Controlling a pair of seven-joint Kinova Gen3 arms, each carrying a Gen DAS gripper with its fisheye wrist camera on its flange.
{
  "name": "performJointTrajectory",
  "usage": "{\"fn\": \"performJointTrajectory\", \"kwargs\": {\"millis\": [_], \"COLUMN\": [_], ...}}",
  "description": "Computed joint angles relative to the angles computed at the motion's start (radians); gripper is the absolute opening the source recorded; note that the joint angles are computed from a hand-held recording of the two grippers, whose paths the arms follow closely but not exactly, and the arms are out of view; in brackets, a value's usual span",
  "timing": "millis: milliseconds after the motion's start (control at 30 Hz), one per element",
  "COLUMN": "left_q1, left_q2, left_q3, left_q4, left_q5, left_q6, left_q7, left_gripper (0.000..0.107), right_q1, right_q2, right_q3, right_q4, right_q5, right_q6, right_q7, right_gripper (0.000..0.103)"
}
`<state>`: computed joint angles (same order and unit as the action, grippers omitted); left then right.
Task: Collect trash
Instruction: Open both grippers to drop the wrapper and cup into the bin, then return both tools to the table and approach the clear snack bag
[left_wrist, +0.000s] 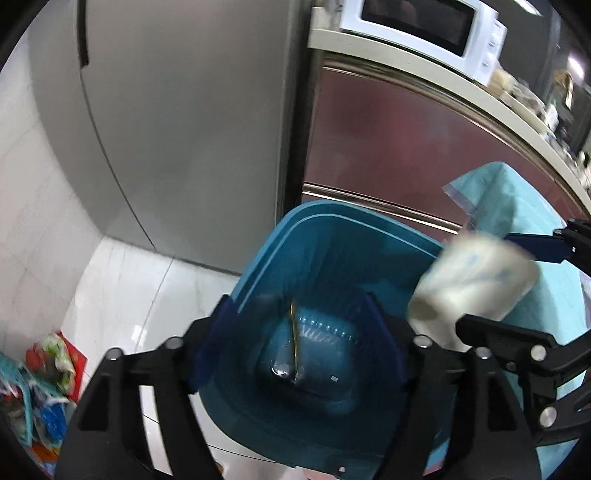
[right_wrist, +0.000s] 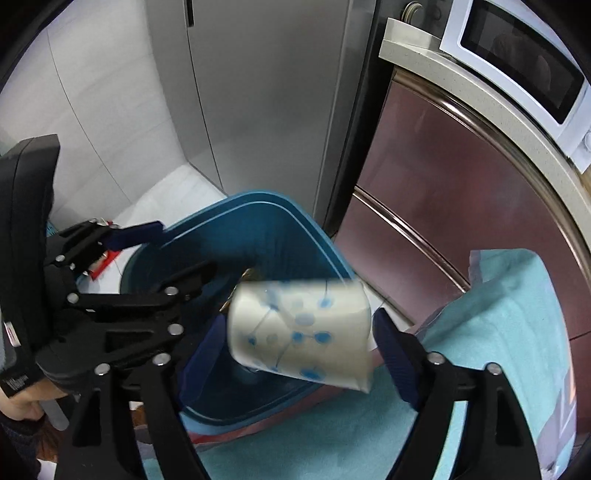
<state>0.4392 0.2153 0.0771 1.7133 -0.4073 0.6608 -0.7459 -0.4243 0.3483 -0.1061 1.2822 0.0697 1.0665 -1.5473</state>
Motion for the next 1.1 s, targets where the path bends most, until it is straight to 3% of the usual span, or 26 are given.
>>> {"fn": "performJointTrajectory", "kwargs": {"millis": [100,367,433,667,933,1100], "left_q1": [-0.016,0.033,0.067,0.198,0.372,0.486], "left_q2": [-0.018,-0.065,-0.072,-0.078,0.01,0.079], "left_q3": [-0.004,0.018,0.032,0.11,0.146,0.127], "left_q4": [0.023,-0.007,-0.033,-0.15,-0.333,-0.435], "left_q5": [0.004,-0.079,-0.144,-0.347,-0.431,-0.442], "left_q6": [-0.037,-0.006,0.034,0.183,0.283,0.29], "left_q7": [0.022,0.076,0.116,0.226,0.235,0.21], "left_gripper": [0.094,0.098,0.098,0.098,0.098,0.098], "right_q1": [0.017,0.07,0.083,0.167,0.293,0.37], "right_q2": [-0.004,-0.104,-0.169,-0.384,-0.63,-0.787], "right_q3": [0.0,0.01,0.017,0.032,0.062,0.14], "right_q4": [0.0,0.081,0.142,0.326,0.493,0.566], "right_q5": [-0.016,-0.037,-0.021,-0.007,-0.015,-0.036], "right_q6": [-0.007,-0.08,-0.13,-0.247,-0.333,-0.32], "right_q7": [0.006,0.014,0.002,-0.039,-0.069,-0.045], "right_gripper": [0.09,0.091,0.096,0.096,0.096,0.096]}}
